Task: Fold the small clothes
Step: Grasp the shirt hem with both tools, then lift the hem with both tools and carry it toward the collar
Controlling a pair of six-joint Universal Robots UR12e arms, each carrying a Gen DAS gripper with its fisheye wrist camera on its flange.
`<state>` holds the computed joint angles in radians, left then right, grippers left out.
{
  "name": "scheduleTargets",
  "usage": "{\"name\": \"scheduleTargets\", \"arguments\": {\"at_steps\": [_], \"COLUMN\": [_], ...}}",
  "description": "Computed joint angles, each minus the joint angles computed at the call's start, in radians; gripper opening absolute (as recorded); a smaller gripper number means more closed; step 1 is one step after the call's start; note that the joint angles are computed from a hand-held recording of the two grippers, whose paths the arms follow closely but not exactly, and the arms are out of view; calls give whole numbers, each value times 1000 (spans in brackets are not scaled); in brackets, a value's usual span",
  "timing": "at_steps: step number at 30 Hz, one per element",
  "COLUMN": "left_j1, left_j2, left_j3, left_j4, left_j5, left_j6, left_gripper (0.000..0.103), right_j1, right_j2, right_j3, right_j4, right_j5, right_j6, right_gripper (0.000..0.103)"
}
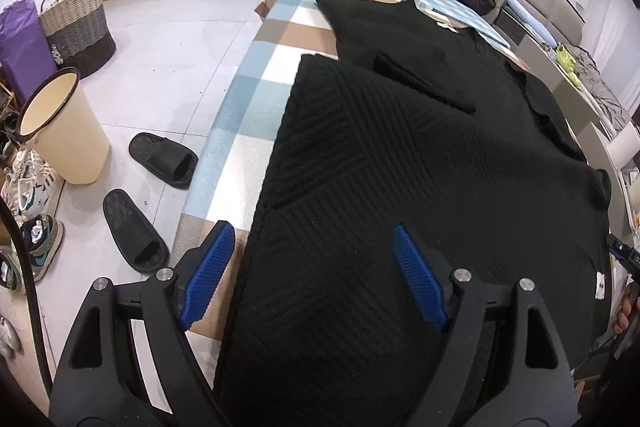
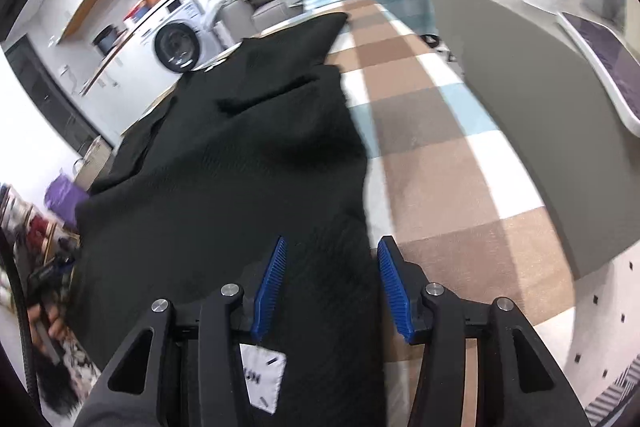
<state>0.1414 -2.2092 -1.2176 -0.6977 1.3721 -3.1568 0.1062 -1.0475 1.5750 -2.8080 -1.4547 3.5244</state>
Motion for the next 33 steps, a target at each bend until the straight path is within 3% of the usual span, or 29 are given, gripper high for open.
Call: {"name": "scheduleTargets", "arguments": {"at_steps": [5, 14, 17, 18, 20, 21, 25, 29, 33], "left_j1": [0, -5, -9, -11, -14, -15, -2, 13, 17], "left_j2": [-7, -34, -44, -47, -47, -47, -12, 35, 56], "left_j3": [3, 44, 60, 64, 59, 56, -13, -86, -112], "left_j4": [10, 2, -3, 0, 19, 27, 141, 250, 330], "left_j5": [-8, 6, 10, 16, 32, 37, -14, -93, -112], "left_j6": [4, 7, 13, 14, 16, 21, 7, -15, -32], "left_gripper": [73, 72, 65, 58, 31, 8, 7, 7, 6], "right_j1": [16, 16, 20, 20, 25, 27, 22, -4, -14], "right_j2": [16, 21, 29, 31, 38, 40, 26, 16, 24], "right_j3": [-21, -32, -42, -44, -53, -55, -12, 55, 56], "right_j4": [9, 20, 16, 12, 14, 9, -134, -423, -540], "right_j5": [-18, -51, -61, -59, -66, -69, -45, 36, 39], "right_j6": [-70, -77, -89, -91, -116, -132, -147, -36, 40], "right_gripper": [49, 49, 49, 42, 22, 9, 6, 4, 3]}}
